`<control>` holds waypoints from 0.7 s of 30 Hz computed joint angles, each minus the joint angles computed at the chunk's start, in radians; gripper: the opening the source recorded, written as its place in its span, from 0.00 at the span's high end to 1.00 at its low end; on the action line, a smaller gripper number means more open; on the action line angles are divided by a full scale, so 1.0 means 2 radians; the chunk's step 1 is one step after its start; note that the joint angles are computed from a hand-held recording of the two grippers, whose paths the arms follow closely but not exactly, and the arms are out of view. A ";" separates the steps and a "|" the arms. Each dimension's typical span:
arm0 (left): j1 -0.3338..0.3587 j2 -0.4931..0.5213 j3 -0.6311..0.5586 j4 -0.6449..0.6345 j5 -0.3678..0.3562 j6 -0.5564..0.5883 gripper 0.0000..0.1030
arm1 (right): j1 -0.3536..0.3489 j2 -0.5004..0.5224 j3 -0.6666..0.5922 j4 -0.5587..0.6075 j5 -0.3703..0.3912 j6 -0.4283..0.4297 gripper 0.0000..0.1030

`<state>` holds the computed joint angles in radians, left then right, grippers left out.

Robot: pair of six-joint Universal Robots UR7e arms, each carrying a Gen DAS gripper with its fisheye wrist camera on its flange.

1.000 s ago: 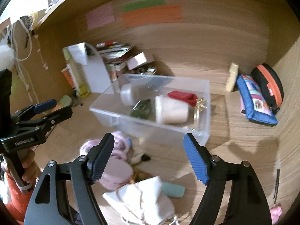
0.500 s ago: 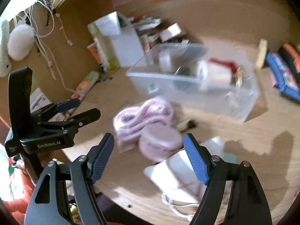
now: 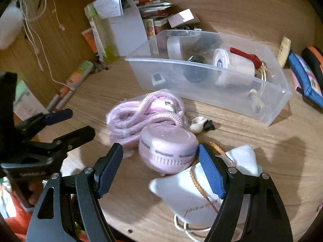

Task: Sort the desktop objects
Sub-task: 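Move both tools toward the pink rope bag and pink round device, then grasp the pink round device with the right tool while the left tool grasps the pink rope bag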

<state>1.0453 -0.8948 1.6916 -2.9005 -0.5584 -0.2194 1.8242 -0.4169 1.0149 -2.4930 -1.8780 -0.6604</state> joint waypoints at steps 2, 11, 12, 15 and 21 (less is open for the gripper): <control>0.000 0.000 0.003 -0.002 0.004 0.004 0.12 | 0.001 0.008 -0.010 -0.001 -0.008 -0.002 0.28; 0.007 0.007 -0.017 0.022 -0.036 0.033 0.12 | -0.001 0.018 -0.023 -0.007 -0.020 -0.032 0.39; 0.009 0.012 -0.027 0.030 -0.043 0.041 0.12 | -0.003 0.016 -0.025 0.000 -0.013 -0.025 0.39; 0.014 0.029 -0.060 0.061 -0.057 0.062 0.12 | -0.009 0.008 -0.032 0.019 0.010 -0.001 0.40; 0.025 0.069 -0.139 0.164 -0.056 0.070 0.12 | -0.013 -0.005 -0.032 0.017 0.031 0.007 0.39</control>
<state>1.0949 -0.7575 1.4131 -2.5734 -0.6703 -0.0795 1.7987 -0.4278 0.9500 -2.4591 -1.8163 -0.6473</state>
